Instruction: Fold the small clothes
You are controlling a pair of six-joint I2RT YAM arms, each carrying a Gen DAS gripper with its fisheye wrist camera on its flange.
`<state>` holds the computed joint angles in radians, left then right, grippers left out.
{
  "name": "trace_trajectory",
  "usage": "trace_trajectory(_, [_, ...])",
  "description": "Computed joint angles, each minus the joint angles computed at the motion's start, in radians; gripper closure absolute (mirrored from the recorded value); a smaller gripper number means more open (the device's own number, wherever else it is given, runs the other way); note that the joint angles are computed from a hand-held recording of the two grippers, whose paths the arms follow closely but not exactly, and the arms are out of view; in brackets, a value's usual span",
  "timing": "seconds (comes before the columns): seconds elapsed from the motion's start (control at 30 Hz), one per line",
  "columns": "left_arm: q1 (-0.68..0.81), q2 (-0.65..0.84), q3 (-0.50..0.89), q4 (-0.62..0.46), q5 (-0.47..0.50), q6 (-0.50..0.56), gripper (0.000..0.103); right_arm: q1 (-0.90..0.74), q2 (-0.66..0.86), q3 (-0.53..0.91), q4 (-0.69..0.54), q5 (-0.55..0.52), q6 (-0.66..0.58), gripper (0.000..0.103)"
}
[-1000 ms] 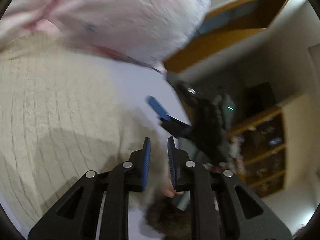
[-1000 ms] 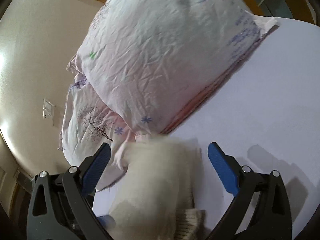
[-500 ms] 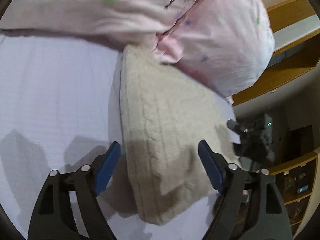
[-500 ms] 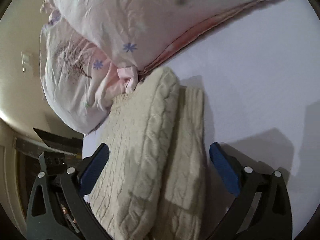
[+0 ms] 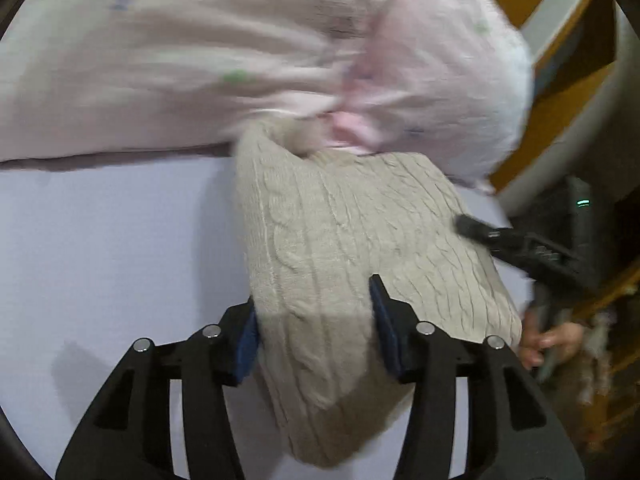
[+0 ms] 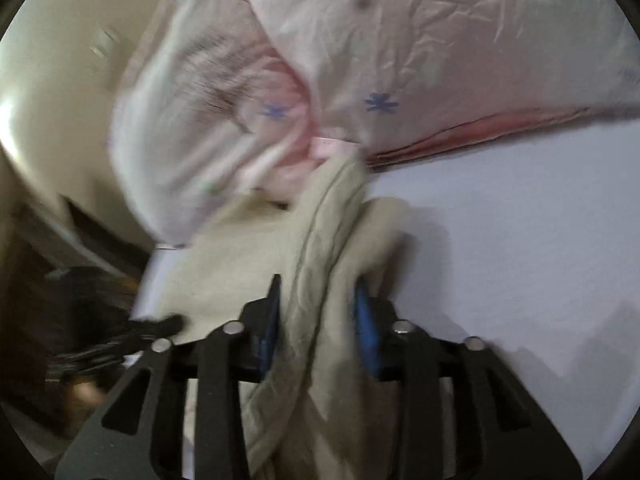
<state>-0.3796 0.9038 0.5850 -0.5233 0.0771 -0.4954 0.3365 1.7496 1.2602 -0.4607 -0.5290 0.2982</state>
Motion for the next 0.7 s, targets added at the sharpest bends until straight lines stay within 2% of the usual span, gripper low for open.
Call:
trace_trajectory(0.03, [0.019,-0.031,-0.015,-0.017,0.002,-0.004,0.049,0.010,-0.028,-0.023,0.013,0.050,0.009,0.053])
trace_trajectory(0.1, [-0.023,-0.138,-0.036,-0.066,-0.096,-0.020,0.046,-0.014,-0.149,-0.144,0.099,-0.032,0.059,0.050])
trace_trajectory(0.13, [-0.059,-0.175,-0.035,-0.094,-0.145,-0.031,0.041,-0.026,-0.188,-0.180,0.117,-0.074,0.067,0.049])
trace_trajectory(0.2, [-0.172,-0.249,-0.031,-0.134,-0.237,-0.080,0.037,-0.009,-0.262,-0.226,0.078,-0.119,0.030,0.051])
trace_trajectory(0.27, [-0.325,-0.241,-0.024,-0.119,-0.327,-0.137,0.032,0.067,-0.282,-0.233,-0.017,-0.051,-0.034,0.096])
trace_trajectory(0.3, [-0.369,-0.213,-0.020,-0.103,-0.347,-0.141,0.031,0.102,-0.290,-0.246,-0.030,0.024,-0.044,0.096])
trace_trajectory(0.33, [-0.414,-0.189,-0.011,-0.111,-0.370,-0.147,0.031,0.132,-0.321,-0.280,-0.004,0.150,-0.030,0.097])
trace_trajectory(0.43, [-0.448,-0.081,-0.020,-0.061,-0.373,-0.145,0.031,0.084,-0.371,-0.342,0.077,0.198,0.056,0.097])
trace_trajectory(0.5, [-0.490,-0.039,-0.010,-0.065,-0.418,-0.160,0.031,0.092,-0.337,-0.333,0.071,0.216,0.077,0.096])
trace_trajectory(0.57, [-0.530,-0.019,-0.002,-0.080,-0.453,-0.187,0.031,0.140,-0.319,-0.325,0.061,0.270,0.091,0.093])
trace_trajectory(0.6, [-0.553,-0.042,-0.005,-0.107,-0.464,-0.214,0.031,0.140,-0.346,-0.338,0.060,0.268,0.093,0.085])
trace_trajectory(0.63, [-0.592,-0.081,-0.011,-0.150,-0.487,-0.257,0.031,0.143,-0.380,-0.346,0.057,0.270,0.103,0.070])
trace_trajectory(0.67, [-0.639,-0.106,-0.015,-0.193,-0.518,-0.306,0.027,0.146,-0.449,-0.376,0.055,0.290,0.108,0.059])
trace_trajectory(0.7, [-0.680,-0.113,-0.015,-0.227,-0.548,-0.354,0.022,0.155,-0.505,-0.404,0.058,0.318,0.106,0.028])
